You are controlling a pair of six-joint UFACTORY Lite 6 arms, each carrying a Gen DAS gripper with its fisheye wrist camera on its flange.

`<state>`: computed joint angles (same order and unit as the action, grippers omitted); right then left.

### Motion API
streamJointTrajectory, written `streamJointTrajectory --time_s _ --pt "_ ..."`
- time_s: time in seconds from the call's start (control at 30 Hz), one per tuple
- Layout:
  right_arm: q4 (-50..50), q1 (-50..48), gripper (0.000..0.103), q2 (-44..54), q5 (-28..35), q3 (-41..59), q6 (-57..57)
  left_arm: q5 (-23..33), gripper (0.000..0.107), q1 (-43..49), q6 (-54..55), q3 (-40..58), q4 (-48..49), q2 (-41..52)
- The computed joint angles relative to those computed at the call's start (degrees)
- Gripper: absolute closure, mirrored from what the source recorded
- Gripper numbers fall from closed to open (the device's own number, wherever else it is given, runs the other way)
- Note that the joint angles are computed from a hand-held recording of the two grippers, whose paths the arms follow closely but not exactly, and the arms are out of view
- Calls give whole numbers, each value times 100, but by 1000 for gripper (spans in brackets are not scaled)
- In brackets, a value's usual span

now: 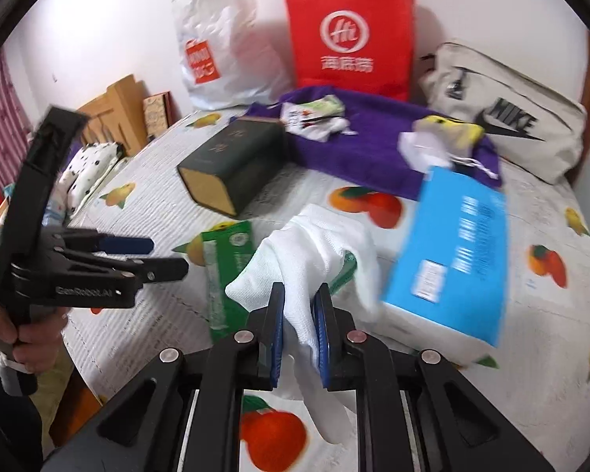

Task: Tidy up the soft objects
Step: 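Close left tool on the green packet while right tool holds the white gloves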

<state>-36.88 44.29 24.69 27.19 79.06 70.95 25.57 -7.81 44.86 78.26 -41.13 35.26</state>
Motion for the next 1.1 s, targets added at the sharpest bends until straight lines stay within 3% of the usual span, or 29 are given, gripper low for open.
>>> streamJointTrajectory --time_s 0.1,0.17,0.27,0.5,0.8,0.93,1.1 --pt "-305 -21 89 -510 2 -601 352 81 43 -107 -73 101 -220 254" --pt "-465 -49 89 -836 -22 -1024 520 -137 36 -244 -24 -33 -441 221" --pt "-604 -137 89 -1179 -177 -1511 786 -172 34 -462 -260 33 -340 267" --pt "-967 -344 89 -1822 -598 -2373 1233 -459 29 -1150 -2644 675 1658 677" --pt "-1229 -389 89 -2271 -890 -3040 1563 -816 28 -1735 -6061 1013 5048 1030" --pt "-1453 -305 89 -2253 -951 -3097 1850 -1177 52 -1636 -5552 520 4830 697" --pt "-1614 -207 89 -2110 -1035 -3016 2042 -1167 52 -1367 -4287 115 3828 371"
